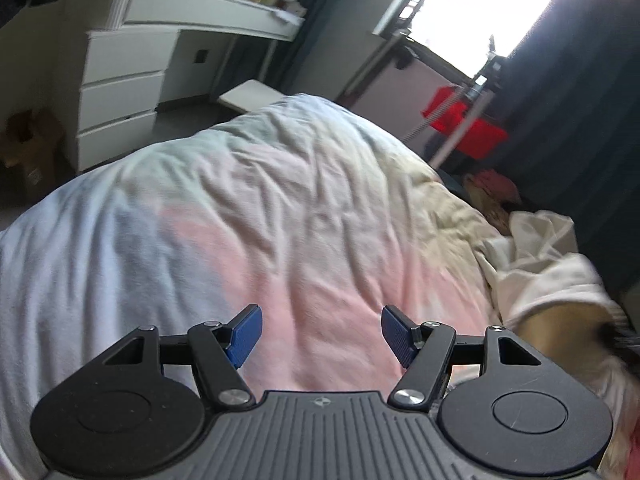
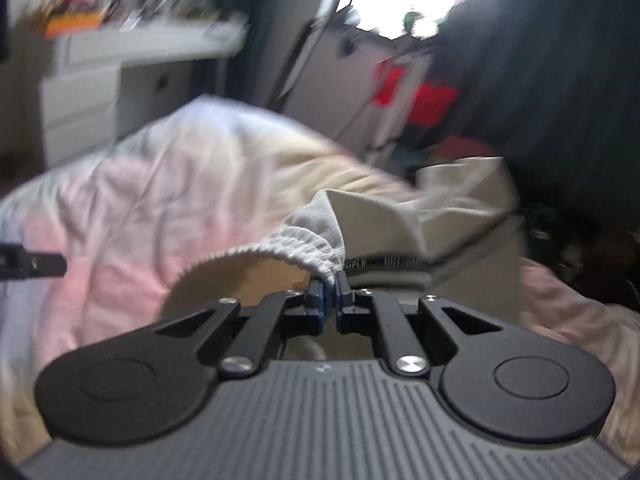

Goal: Fold clothes

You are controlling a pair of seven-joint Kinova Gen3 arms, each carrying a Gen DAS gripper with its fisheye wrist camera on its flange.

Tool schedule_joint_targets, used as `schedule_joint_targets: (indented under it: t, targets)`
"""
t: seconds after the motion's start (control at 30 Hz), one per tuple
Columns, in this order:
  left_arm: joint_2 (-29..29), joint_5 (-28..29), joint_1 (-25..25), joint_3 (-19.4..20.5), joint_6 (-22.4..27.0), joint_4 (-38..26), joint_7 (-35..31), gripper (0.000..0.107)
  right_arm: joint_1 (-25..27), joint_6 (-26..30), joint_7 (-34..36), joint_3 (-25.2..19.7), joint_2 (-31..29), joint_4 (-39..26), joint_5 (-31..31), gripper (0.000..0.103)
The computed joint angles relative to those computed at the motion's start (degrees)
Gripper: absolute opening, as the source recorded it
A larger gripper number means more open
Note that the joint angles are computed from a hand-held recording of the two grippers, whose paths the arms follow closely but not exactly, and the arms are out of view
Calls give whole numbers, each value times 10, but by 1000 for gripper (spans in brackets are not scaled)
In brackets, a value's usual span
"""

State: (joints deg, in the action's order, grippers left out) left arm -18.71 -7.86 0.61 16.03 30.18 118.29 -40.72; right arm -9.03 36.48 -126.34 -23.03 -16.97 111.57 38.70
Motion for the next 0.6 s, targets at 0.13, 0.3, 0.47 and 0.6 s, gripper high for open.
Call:
schedule_joint_targets:
  t: [0.13, 0.3, 0.47, 0.6]
  targets:
    - [-14, 34, 53, -30, 4, 0, -55, 68, -35, -2, -23, 101, -106, 59, -8, 8]
    - [-24, 102, 114, -72, 17, 0, -132, 69, -62, 65, 7, 234, -216, 111, -124, 9]
    - [-7, 209, 177, -142, 50, -7, -243, 70, -73, 132, 49, 367, -267, 138, -241, 12]
    - [8, 234, 202, -148, 96, -26, -326, 71, -36, 92, 121, 405, -304, 160, -334, 19]
